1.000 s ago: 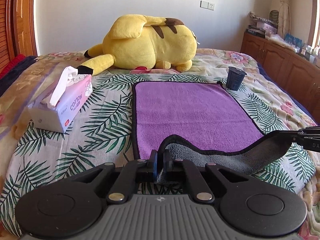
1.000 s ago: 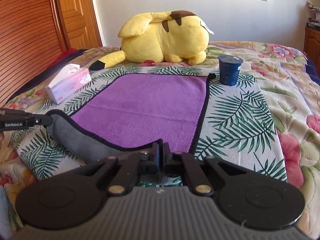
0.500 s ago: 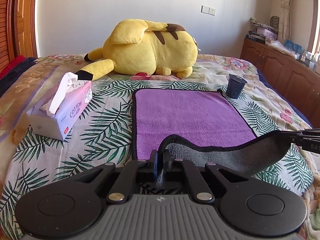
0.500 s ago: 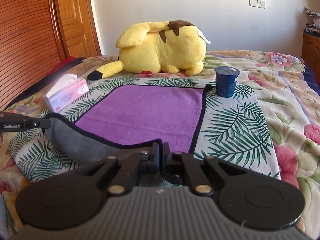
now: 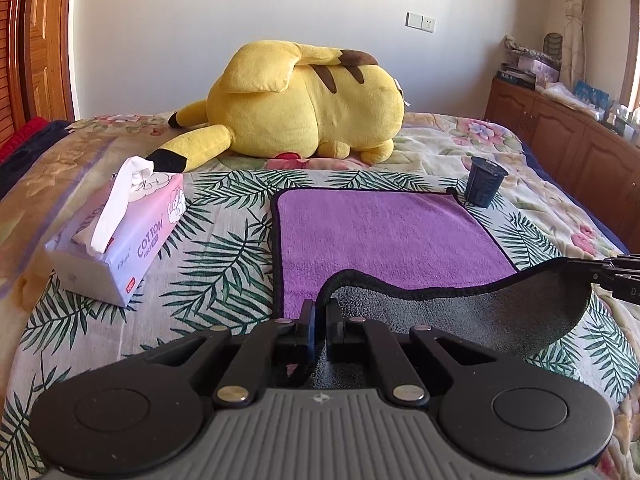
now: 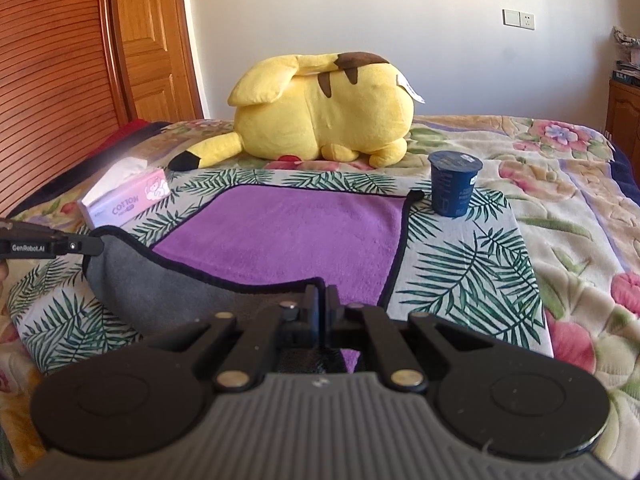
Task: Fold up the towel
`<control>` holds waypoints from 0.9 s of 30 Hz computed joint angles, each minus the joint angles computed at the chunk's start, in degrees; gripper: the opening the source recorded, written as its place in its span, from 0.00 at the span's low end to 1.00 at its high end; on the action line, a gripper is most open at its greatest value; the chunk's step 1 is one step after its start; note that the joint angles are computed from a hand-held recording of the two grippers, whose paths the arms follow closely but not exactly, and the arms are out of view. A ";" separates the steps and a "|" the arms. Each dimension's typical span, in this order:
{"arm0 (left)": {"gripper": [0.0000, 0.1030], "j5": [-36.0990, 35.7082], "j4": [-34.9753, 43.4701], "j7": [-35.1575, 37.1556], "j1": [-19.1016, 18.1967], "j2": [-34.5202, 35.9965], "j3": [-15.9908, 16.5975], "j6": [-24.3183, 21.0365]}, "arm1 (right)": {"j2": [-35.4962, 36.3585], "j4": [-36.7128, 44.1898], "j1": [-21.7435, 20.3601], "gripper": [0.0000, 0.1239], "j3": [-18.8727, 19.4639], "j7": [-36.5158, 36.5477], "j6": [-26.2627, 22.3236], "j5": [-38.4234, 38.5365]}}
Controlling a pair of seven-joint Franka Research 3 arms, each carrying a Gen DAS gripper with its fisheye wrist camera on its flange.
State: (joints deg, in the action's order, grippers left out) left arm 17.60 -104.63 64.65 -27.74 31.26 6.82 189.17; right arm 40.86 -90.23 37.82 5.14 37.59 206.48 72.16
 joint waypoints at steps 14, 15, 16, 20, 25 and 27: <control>0.00 2.03 6.99 1.07 6.13 2.99 -6.29 -2.26 | 2.51 6.27 -0.38 0.03 -1.09 -6.34 -0.08 1.80; 0.00 2.24 7.65 1.17 6.39 3.30 -6.55 -2.47 | 2.70 6.72 -0.60 0.03 -0.89 -6.89 -0.03 1.86; 0.00 2.54 8.26 1.31 6.44 3.58 -6.58 -2.64 | 2.97 7.36 -0.74 0.03 -0.79 -7.64 -0.05 2.12; 0.00 3.46 11.14 1.68 6.48 4.97 -6.48 -3.71 | 4.22 10.75 -1.55 0.03 -0.06 -12.37 -0.33 4.71; 0.00 4.66 15.29 2.29 6.87 6.91 -7.08 -5.54 | 6.09 15.21 -3.07 0.03 1.73 -18.18 -0.06 7.31; 0.00 5.12 17.13 2.47 6.89 7.69 -7.15 -6.21 | 7.15 18.07 -3.79 0.03 2.61 -22.52 -0.15 10.07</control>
State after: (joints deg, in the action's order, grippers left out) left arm 22.73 -87.50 67.12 -20.84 38.95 -0.33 182.96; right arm 48.01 -72.17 34.03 7.75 15.07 206.34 82.23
